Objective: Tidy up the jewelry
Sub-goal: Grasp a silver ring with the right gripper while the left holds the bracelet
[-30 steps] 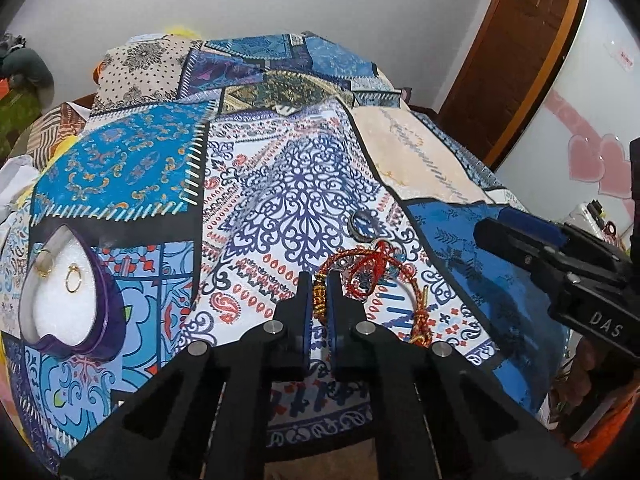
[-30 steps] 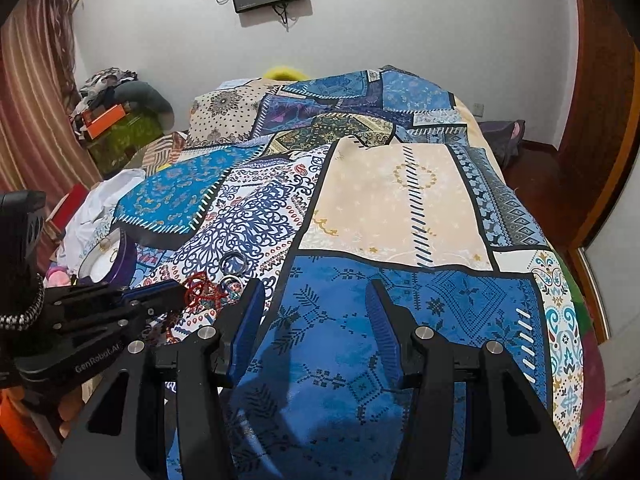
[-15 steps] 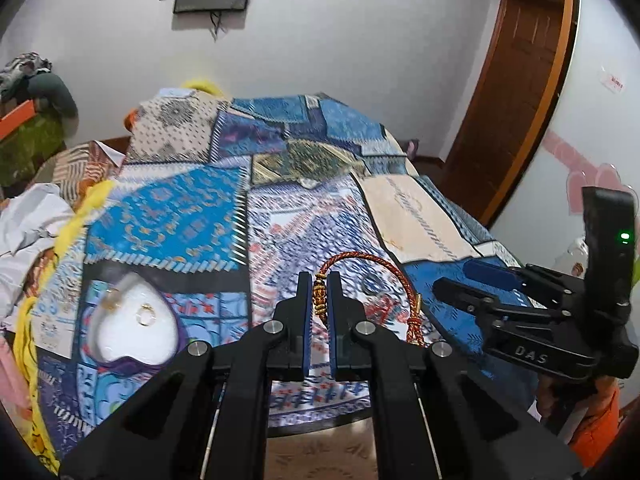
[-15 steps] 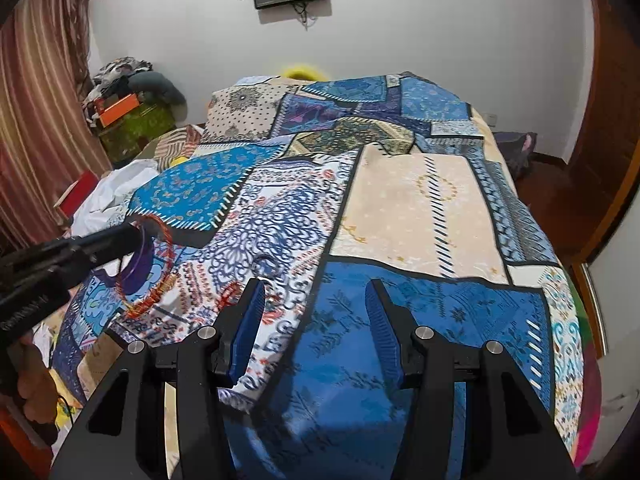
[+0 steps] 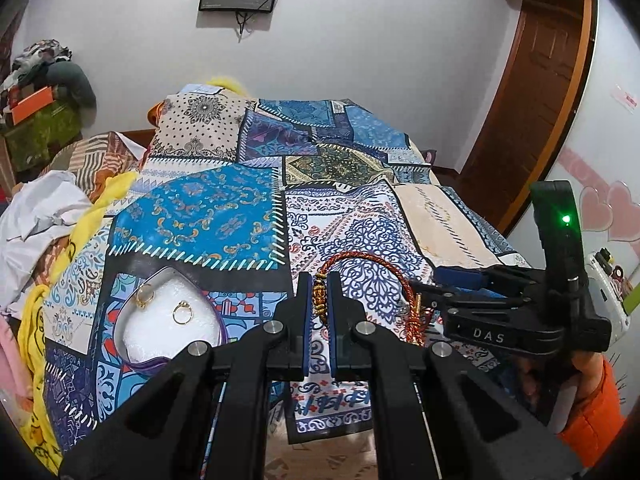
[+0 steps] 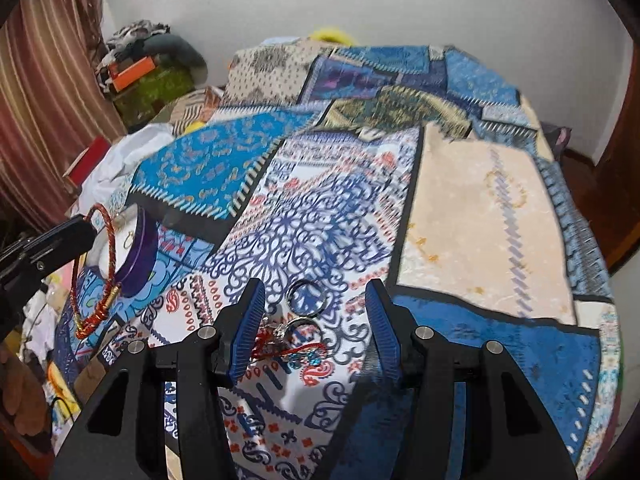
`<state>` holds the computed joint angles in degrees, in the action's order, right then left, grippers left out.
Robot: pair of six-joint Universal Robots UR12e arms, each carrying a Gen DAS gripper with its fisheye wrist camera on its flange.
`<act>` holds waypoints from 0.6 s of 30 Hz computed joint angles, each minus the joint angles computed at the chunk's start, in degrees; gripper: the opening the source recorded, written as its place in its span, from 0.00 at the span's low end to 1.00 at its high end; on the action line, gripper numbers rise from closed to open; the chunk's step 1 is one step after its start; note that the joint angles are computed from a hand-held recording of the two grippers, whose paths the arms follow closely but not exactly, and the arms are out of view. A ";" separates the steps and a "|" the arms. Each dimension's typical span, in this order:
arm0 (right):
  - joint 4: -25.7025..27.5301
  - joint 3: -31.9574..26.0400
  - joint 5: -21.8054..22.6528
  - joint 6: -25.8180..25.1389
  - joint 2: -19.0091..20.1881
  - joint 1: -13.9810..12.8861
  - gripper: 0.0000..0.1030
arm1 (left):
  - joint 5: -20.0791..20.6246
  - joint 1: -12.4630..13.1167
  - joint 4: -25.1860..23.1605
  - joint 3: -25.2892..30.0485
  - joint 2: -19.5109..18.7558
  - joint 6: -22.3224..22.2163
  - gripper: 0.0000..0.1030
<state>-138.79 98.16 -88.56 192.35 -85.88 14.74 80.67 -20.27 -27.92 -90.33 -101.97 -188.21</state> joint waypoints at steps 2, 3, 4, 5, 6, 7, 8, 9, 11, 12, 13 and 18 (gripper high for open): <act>0.15 0.11 0.75 0.34 0.00 -0.27 0.37 | -0.03 0.10 -0.01 -0.04 -0.10 -0.24 0.05; 0.37 0.14 1.52 0.40 0.00 -0.49 0.33 | -0.06 0.13 -0.01 -0.09 -0.10 -0.37 0.05; 0.70 0.15 2.39 0.43 0.03 -0.72 0.23 | -0.16 0.20 0.00 -0.16 -0.08 -0.51 0.05; 1.11 0.02 2.96 0.25 0.16 -0.82 0.20 | -0.27 0.27 0.04 -0.23 -0.03 -0.65 0.05; 1.14 0.04 3.21 0.12 0.18 -0.87 0.20 | -0.27 0.31 0.12 -0.33 0.04 -0.73 0.05; 1.00 0.07 3.18 0.07 0.15 -0.85 0.20 | -0.26 0.35 0.18 -0.41 0.11 -0.78 0.05; 0.97 0.05 3.01 -0.07 0.12 -0.75 0.19 | -0.30 0.41 0.30 -0.53 0.23 -0.83 0.05; 0.77 0.07 2.70 -0.17 0.07 -0.64 0.19 | -0.23 0.42 0.37 -0.59 0.33 -0.87 0.05; 0.23 0.04 0.98 -0.07 -0.09 -0.18 0.19 | -0.10 0.49 0.68 -0.81 0.61 -0.87 0.05; -0.11 0.00 0.44 -0.03 -0.12 0.01 0.19 | -0.03 0.56 0.90 -0.93 0.78 -0.89 0.05; -0.48 0.01 0.08 0.06 -0.24 0.15 0.19 | 0.03 0.64 1.18 -1.08 0.98 -0.93 0.05; -2.81 -0.48 -1.27 0.12 -0.87 1.20 0.19 | 0.54 1.03 2.82 -2.26 2.42 -1.28 0.05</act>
<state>-141.60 97.68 -89.82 192.47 -86.75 15.94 81.22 -19.24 -25.10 -92.59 -99.55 -189.49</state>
